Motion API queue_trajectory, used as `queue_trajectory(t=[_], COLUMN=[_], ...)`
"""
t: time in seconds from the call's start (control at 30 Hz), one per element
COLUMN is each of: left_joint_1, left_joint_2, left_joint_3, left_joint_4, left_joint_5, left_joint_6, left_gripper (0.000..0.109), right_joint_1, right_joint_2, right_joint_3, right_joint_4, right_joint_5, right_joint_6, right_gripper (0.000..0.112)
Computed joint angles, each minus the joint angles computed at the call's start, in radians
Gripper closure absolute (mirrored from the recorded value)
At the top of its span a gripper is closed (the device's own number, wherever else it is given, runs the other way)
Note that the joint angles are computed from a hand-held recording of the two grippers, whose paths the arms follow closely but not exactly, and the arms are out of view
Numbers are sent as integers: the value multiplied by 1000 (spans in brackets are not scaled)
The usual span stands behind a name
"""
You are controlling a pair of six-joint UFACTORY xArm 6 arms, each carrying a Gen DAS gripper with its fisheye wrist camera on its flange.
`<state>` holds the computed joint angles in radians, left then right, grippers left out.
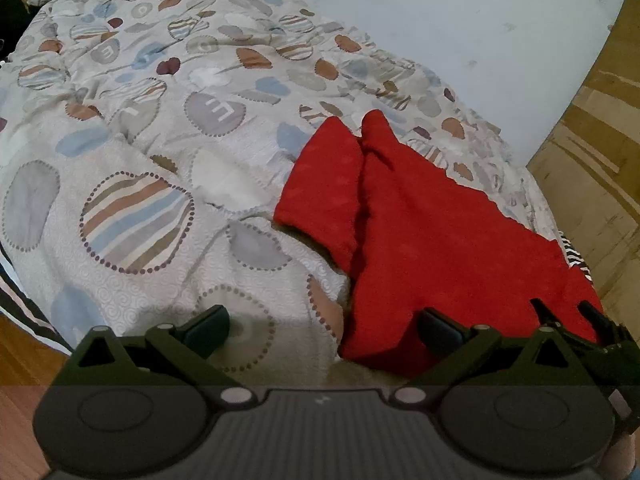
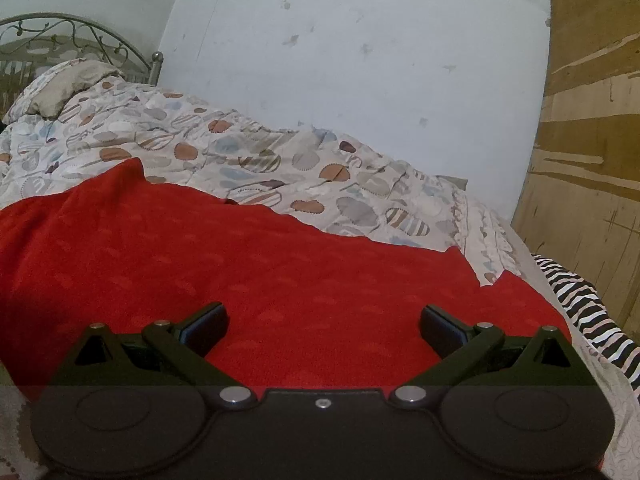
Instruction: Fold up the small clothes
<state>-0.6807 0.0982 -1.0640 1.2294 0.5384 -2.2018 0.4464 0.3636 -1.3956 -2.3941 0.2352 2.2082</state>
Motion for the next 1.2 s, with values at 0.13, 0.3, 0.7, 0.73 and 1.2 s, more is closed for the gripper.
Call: queue_trajectory(t=[0.13,0.3,0.7,0.73,1.2], left_joint_1=[-1,-67,40,55,190], left_joint_2=[3,-40,205,218,152], left_joint_3=[-4,18,-278,-287,-148], left_joint_4=[-7,313,147,120,166], left_joint_5=[6,191,179,153,-176], left_joint_6=[10,-274,326,368,91], left_gripper=[6,6,6,6,11], right_joint_1=[1,3,6,7,10], right_joint_2=[0,-6,-4,-6,-10], right_joint_3=[1,8,10,13,20], right_joint_4=[-5,-20,-52,-56,-80], right_joint_5=[3,11,22,23,32], right_joint_6=[5,23,63,68,95], right_gripper=[10,10,10,10,10])
